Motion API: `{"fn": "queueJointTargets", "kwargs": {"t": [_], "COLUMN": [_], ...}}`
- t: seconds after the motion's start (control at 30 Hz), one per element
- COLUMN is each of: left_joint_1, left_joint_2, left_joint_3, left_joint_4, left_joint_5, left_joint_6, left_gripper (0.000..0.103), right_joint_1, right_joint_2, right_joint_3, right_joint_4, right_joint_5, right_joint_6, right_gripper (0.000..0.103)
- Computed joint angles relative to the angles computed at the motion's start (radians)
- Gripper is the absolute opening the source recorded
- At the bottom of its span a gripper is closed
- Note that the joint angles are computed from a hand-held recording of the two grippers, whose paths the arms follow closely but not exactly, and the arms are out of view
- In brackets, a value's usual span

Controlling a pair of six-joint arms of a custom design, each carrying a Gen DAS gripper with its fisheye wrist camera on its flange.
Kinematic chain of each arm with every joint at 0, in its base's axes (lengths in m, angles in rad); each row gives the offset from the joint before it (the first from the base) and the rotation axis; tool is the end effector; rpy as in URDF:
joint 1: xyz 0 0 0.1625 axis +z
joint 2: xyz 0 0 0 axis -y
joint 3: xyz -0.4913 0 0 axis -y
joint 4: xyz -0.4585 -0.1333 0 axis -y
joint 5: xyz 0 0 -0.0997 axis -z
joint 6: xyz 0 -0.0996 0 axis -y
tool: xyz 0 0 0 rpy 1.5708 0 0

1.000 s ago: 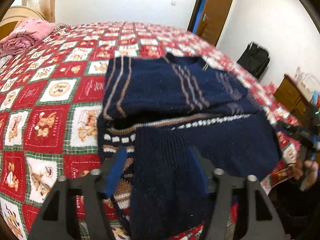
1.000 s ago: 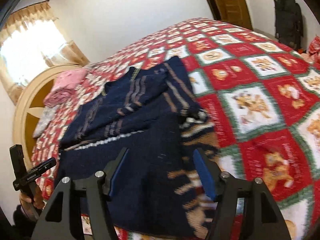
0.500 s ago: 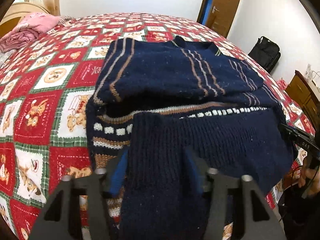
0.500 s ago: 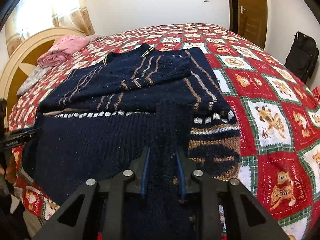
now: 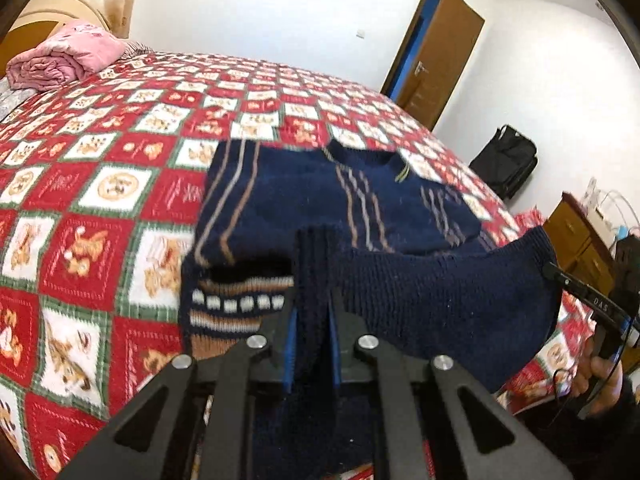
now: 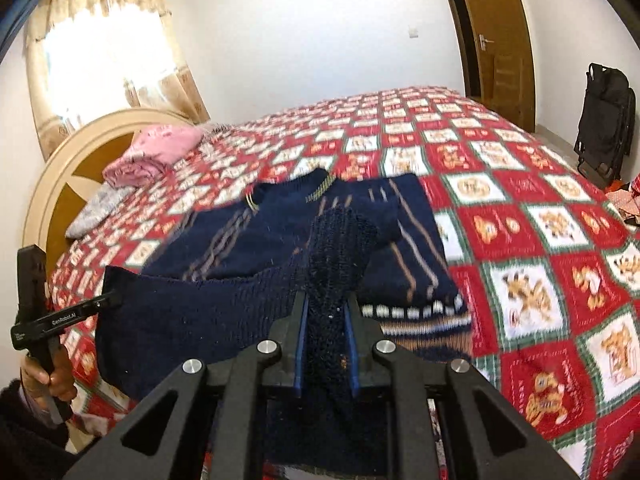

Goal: Fold small clothes

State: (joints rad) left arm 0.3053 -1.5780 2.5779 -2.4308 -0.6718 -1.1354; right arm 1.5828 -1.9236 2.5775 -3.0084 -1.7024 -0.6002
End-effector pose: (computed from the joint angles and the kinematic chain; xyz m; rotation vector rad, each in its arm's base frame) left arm -0.2554 -0.3020 0.1927 0.2459 2.4800 -1.0570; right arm 0.1242 -0.3330 0.3451 0.7221 -2.5219 0.9870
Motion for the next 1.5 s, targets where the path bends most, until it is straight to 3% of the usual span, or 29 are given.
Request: {"fn": "queueJointTargets", "kwargs": {"t": [0.3, 0.67, 0.9, 1.1, 1.5], "left_joint_1": [0.096, 0.252, 0.339, 0.412, 0.462], "left_joint_2": [0.056, 0.186, 0.295, 0.367, 0.405], "left_joint_3": [-0.098, -0.239, -0.325, -0.364, -0.393], "left_joint_4": [-0.065, -0.233, -0.332, -0.298, -0.19], "left_joint_5": [0.054, 0.129, 0.153, 0.156, 0.152], "left_joint_6": [0.174, 0.393, 0.511, 0.483, 0.402], "left_gripper": [0.014, 0.014, 0.014, 0.014, 0.014], "right_joint_1": [0.049, 0.115, 0.126, 0.104, 0.071], "right_joint_2": [0.113, 0.365, 0.541, 0.641, 0.728], "right_joint_3": [-0.104, -0.269, -0.361, -0.41, -0.448], "right_joint_4": [-0.023, -0.175, -0.329, -0.369, -0.368], "right_joint_5": [0.001, -0.083, -0.176, -0.223, -0.298], "right_joint_6": [0.065, 0.067, 0.035, 0.013, -0.001], "right_gripper": [0.016, 0.016, 0.016, 0.016, 0.016]}}
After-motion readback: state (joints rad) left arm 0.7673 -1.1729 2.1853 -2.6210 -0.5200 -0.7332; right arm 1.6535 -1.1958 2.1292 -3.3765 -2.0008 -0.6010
